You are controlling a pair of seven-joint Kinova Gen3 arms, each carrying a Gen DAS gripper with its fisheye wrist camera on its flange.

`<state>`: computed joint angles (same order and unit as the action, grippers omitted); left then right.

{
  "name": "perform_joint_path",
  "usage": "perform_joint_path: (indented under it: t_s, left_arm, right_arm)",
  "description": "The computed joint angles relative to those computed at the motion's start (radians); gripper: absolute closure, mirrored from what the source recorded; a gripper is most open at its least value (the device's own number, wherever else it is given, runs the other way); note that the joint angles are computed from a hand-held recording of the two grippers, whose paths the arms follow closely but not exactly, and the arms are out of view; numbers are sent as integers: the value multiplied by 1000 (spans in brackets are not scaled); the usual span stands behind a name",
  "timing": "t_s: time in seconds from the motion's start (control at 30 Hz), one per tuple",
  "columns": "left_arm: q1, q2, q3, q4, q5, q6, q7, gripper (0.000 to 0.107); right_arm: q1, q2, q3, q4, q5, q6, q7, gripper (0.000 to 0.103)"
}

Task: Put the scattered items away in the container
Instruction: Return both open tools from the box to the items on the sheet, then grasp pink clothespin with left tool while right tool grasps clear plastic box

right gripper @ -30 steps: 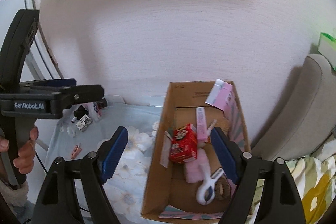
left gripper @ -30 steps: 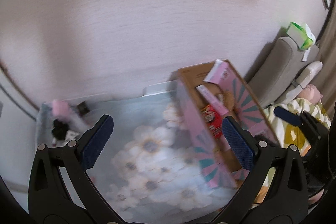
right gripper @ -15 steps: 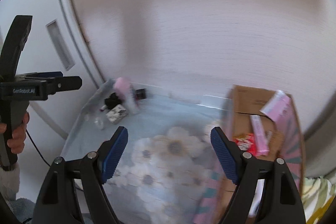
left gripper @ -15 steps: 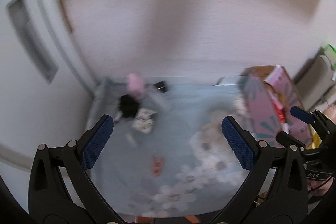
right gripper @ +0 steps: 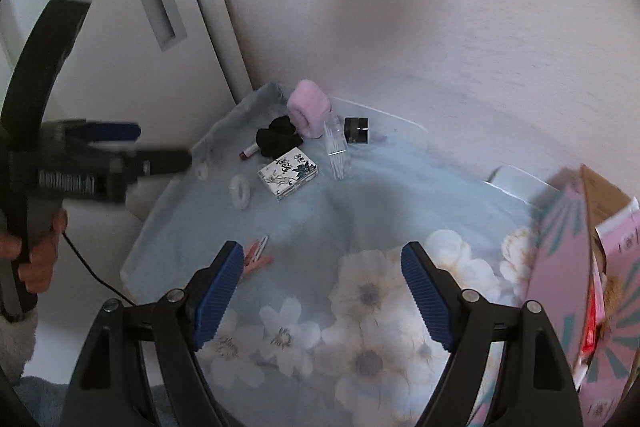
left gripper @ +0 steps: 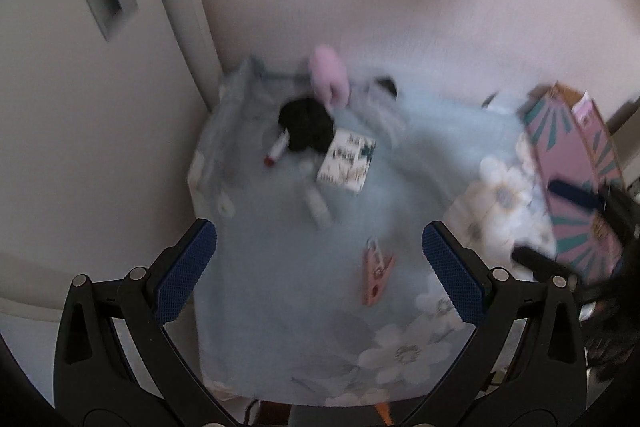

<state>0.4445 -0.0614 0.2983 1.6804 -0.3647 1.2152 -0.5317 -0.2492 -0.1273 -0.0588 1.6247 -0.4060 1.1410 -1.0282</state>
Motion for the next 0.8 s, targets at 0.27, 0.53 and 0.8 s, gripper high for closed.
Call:
perform_joint_path:
  t_s: [0.27, 0.53, 0.8]
  left_arm:
    - [54, 5, 52, 169, -50, -159, 136, 5]
    - [146, 79, 61, 227, -149, -238, 260, 8]
    - [200, 117, 14, 249, -188, -295, 307, 15]
  right_arm:
    - [-38, 131, -57, -27, 111, -73, -58, 25]
    - [-59, 249, -84, -74, 135, -97, -46, 25]
    - [-77, 327, -105, -138, 141, -126, -11, 25]
